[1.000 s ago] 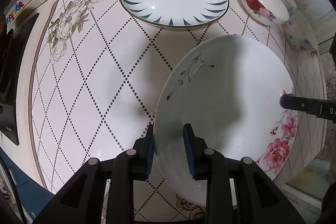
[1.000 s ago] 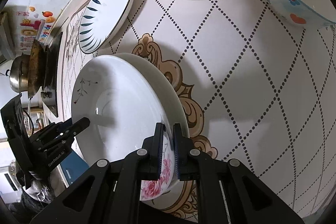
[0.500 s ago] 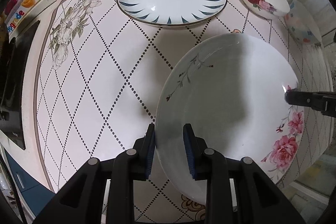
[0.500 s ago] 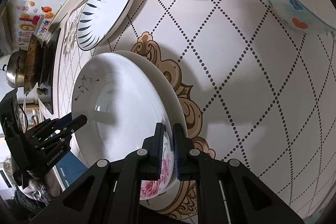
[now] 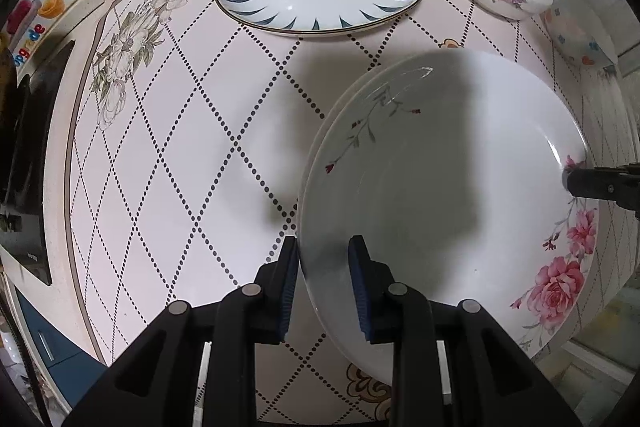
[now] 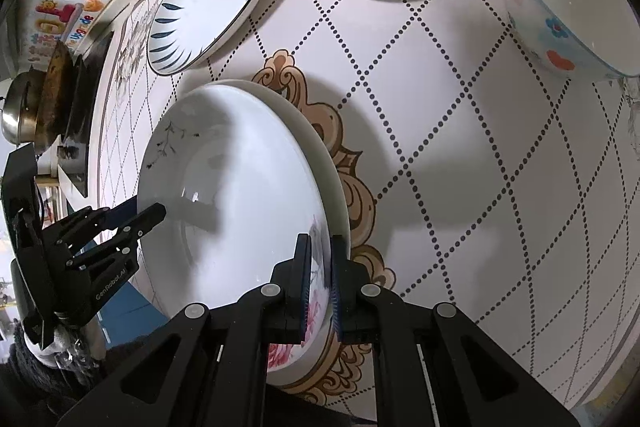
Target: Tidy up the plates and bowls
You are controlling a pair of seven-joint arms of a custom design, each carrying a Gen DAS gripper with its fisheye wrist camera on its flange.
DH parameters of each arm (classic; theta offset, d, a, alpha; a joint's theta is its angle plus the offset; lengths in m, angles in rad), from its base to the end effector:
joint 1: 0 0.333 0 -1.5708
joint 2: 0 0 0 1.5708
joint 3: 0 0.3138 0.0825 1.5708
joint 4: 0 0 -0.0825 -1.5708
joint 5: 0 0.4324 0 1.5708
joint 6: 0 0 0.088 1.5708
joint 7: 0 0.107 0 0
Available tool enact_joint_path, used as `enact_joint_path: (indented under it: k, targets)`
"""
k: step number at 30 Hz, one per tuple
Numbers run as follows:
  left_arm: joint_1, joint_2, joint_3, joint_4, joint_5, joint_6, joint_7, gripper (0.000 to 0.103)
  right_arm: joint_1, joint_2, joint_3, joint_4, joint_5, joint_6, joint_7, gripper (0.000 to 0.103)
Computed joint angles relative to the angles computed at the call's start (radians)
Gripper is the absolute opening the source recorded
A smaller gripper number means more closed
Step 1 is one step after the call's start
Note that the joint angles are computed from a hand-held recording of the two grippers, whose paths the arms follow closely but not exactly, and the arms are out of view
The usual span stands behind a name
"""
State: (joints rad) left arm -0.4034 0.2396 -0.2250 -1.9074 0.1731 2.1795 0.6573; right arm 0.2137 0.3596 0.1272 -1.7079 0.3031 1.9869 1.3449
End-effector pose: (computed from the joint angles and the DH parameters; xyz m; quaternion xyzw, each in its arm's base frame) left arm 0.5356 -0.3750 0.3517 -0.7720 0.6337 -0.0196 0.0458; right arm 0.6440 0.2413 0.3556 -0.8294 0.5345 0.1440 0.0756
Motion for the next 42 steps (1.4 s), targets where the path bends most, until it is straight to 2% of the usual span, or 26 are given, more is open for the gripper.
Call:
enact_joint_path:
  k: [9, 12, 14, 15, 17, 18, 21, 25, 31, 33, 35, 36, 38, 42]
  targets:
    - [0.035, -0.096, 0.000, -0.072, -0.028, 0.031, 0.020, 0.023, 0.004, 0.018, -0.012, 0.063, -0.051, -0.063, 0.029, 0.011]
    - [0.062, -0.144, 0.006, -0.089, -0.023, 0.062, 0.035, 0.024, -0.004, 0.011, -0.012, 0.095, -0.034, -0.061, 0.044, 0.011]
    - [0.092, -0.151, 0.016, -0.082, -0.024, 0.082, 0.068, 0.026, -0.018, 0.023, -0.005, 0.133, 0.023, -0.048, 0.056, 0.013]
    - [0.107, -0.140, 0.023, -0.065, -0.025, 0.089, 0.087, 0.031, -0.024, 0.037, 0.000, 0.158, 0.055, -0.038, 0.068, 0.015]
    - [0.137, -0.100, 0.042, -0.025, -0.016, 0.103, 0.106, 0.032, -0.028, 0.087, 0.012, 0.227, 0.113, -0.010, 0.100, 0.033]
    - [0.149, -0.084, 0.050, -0.014, -0.019, 0.114, 0.111, 0.032, -0.026, 0.122, 0.019, 0.269, 0.138, 0.014, 0.127, 0.035]
    - [0.196, -0.019, 0.078, 0.031, -0.063, 0.161, 0.146, 0.032, -0.020, 0.213, 0.040, 0.366, 0.183, 0.057, 0.200, 0.037]
    - [0.232, 0.064, 0.088, 0.098, -0.130, 0.192, 0.223, 0.032, 0.017, 0.351, 0.048, 0.518, 0.146, 0.081, 0.311, 0.037]
    - [0.244, 0.212, 0.100, 0.258, -0.169, 0.136, 0.345, 0.032, 0.060, 0.497, 0.053, 0.681, 0.064, 0.056, 0.418, 0.037]
    - [0.234, 0.239, 0.109, 0.290, -0.162, 0.117, 0.360, 0.032, 0.074, 0.533, 0.053, 0.719, 0.041, 0.061, 0.437, 0.034]
    - [0.235, 0.252, 0.107, 0.299, -0.174, 0.129, 0.382, 0.024, 0.081, 0.564, 0.057, 0.751, 0.026, 0.066, 0.443, 0.017]
    - [0.237, 0.251, 0.104, 0.294, -0.186, 0.146, 0.392, 0.017, 0.094, 0.578, 0.047, 0.772, 0.004, 0.062, 0.454, 0.016]
    - [0.214, 0.255, 0.120, 0.306, -0.151, 0.135, 0.382, 0.017, 0.105, 0.586, 0.043, 0.784, -0.022, 0.070, 0.453, 0.009]
    - [0.201, 0.248, 0.123, 0.297, -0.139, 0.141, 0.373, 0.016, 0.106, 0.590, 0.045, 0.789, -0.047, 0.070, 0.438, 0.009]
